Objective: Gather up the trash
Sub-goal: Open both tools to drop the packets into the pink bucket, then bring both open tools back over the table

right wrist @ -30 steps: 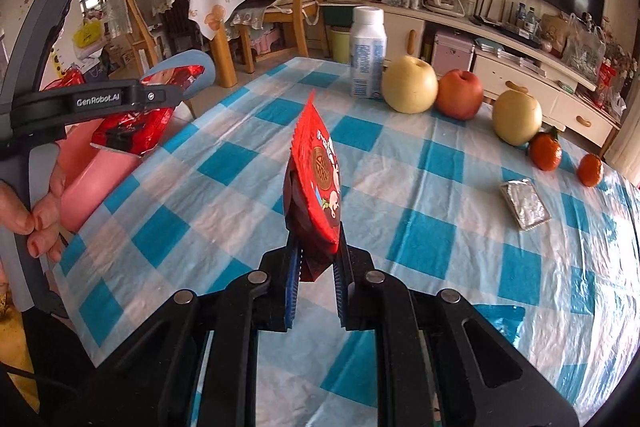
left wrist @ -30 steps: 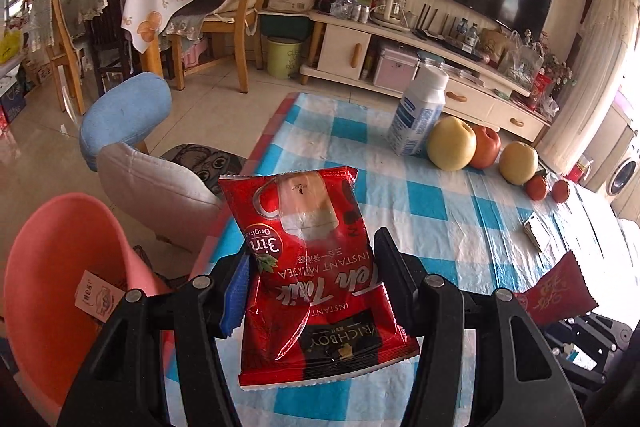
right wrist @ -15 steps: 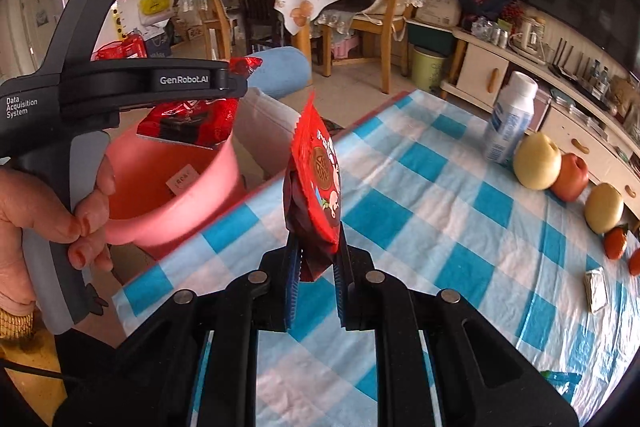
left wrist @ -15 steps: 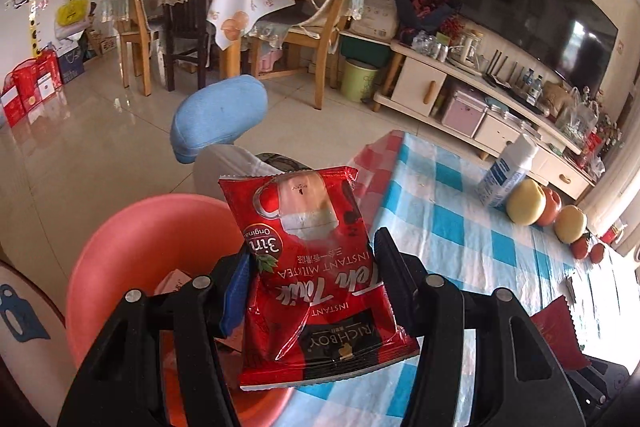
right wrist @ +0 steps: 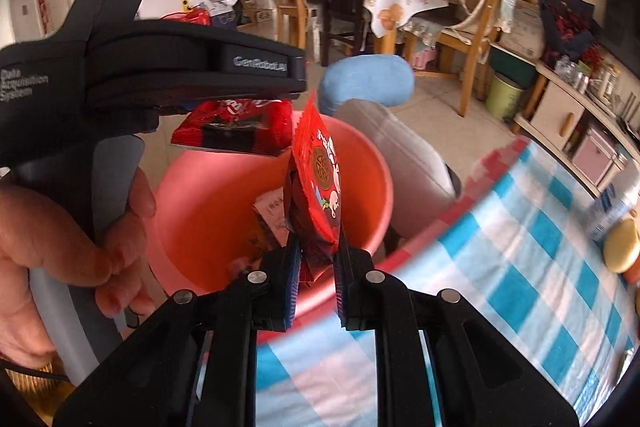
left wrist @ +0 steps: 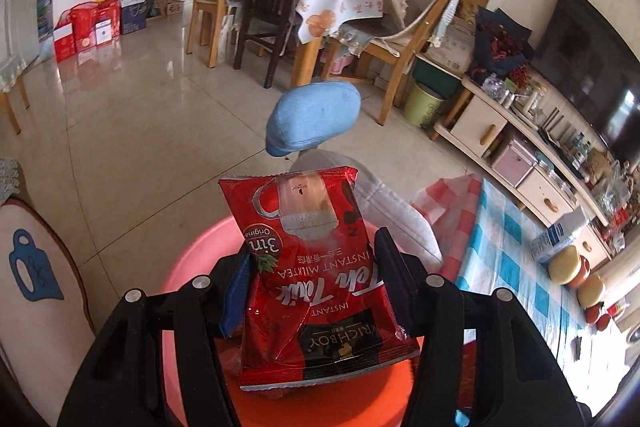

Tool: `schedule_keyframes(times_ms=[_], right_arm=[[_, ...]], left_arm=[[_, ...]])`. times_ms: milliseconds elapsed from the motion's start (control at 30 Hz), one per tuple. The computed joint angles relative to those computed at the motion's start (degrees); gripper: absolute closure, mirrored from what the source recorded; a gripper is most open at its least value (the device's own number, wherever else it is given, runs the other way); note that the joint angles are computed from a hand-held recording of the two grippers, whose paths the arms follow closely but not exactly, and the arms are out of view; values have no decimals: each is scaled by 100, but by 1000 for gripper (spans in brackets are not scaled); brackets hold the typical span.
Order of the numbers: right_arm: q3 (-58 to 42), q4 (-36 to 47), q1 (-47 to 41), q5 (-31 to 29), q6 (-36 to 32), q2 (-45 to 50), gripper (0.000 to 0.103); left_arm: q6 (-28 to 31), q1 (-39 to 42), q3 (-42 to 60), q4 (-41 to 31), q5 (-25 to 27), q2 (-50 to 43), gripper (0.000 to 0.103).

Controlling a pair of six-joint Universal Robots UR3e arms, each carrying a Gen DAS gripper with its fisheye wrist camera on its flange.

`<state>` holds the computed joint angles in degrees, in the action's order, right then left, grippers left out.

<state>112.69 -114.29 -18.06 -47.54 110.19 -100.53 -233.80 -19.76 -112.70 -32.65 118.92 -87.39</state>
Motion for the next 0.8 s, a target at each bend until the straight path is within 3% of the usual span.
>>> schedule_keyframes(times_ms=[67,167,300,433,667,800], right_arm=[[1,-395,368,-210,295,240,81],[186,-920,508,-266,652,353,49],[657,-1198,83,-40,725,-37,26],[1030,-1130,-536,81,442,-546,16],[1490,-997,-1429,60,-327,-1034,12],[1631,-475,-2030,112,-916,-1391,12]], left_arm=[[-95,120,-94,-75,-36,96,42],[-240,187,-114,-320,39,165,14],[-493,197,0,-622,176,132,11],[-515,138,159,-647,175,-44,10],[-391,-175,652,-604,160,-537,10],[-169,-406,1080,-651,210,-918,10]])
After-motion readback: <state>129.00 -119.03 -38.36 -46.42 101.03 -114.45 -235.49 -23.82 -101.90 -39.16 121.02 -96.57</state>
